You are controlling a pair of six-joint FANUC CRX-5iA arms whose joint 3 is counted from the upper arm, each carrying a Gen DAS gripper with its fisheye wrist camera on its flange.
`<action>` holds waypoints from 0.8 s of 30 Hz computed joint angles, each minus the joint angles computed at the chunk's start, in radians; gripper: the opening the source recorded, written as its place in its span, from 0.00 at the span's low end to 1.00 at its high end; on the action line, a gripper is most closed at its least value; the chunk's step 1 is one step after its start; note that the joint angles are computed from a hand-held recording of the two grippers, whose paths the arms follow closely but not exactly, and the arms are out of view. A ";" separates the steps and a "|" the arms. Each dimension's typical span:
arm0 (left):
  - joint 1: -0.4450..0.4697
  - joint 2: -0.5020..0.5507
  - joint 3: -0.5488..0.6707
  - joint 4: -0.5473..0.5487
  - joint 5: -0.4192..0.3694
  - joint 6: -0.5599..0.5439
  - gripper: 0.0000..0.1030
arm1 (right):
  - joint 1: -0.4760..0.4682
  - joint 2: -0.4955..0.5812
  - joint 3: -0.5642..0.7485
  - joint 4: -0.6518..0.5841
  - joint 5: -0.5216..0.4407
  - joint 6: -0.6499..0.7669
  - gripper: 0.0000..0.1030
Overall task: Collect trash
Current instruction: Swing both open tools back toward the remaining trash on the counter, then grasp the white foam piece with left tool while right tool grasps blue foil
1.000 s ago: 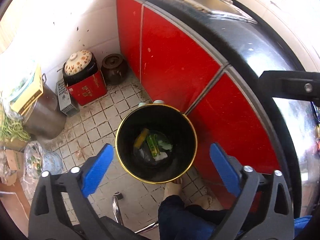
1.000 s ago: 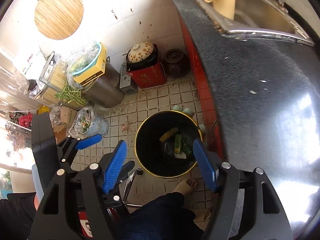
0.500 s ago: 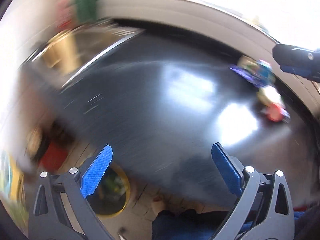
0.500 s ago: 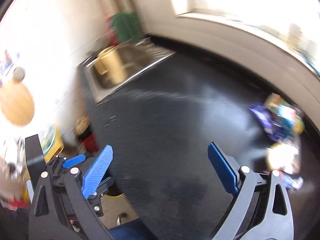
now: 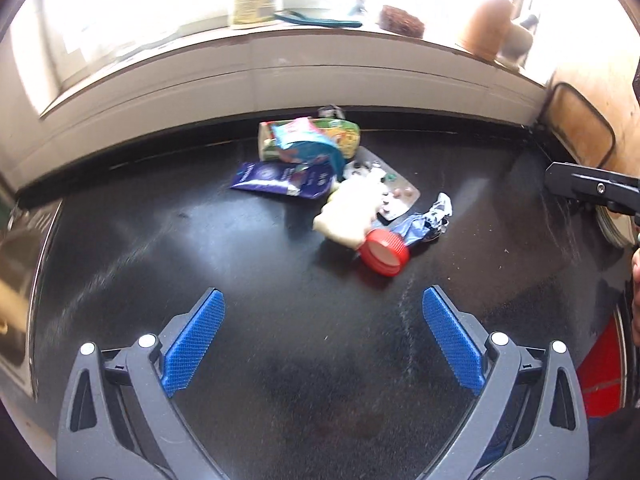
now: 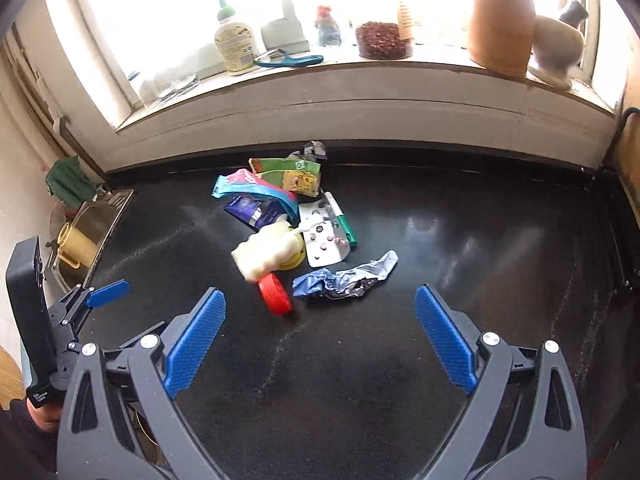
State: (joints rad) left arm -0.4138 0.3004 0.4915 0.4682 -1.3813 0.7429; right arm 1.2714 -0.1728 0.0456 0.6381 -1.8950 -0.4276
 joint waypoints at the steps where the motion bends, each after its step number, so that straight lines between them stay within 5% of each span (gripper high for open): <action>1: -0.010 0.011 0.015 -0.008 -0.003 -0.005 0.94 | -0.002 0.002 -0.003 -0.001 0.008 0.001 0.90; 11: -0.080 0.189 0.229 -0.056 -0.091 -0.004 0.94 | -0.092 -0.070 -0.111 -0.039 0.193 0.161 0.90; 24: -0.168 0.544 0.727 -0.102 -0.314 0.071 0.93 | -0.309 -0.129 -0.248 -0.240 0.418 0.647 0.90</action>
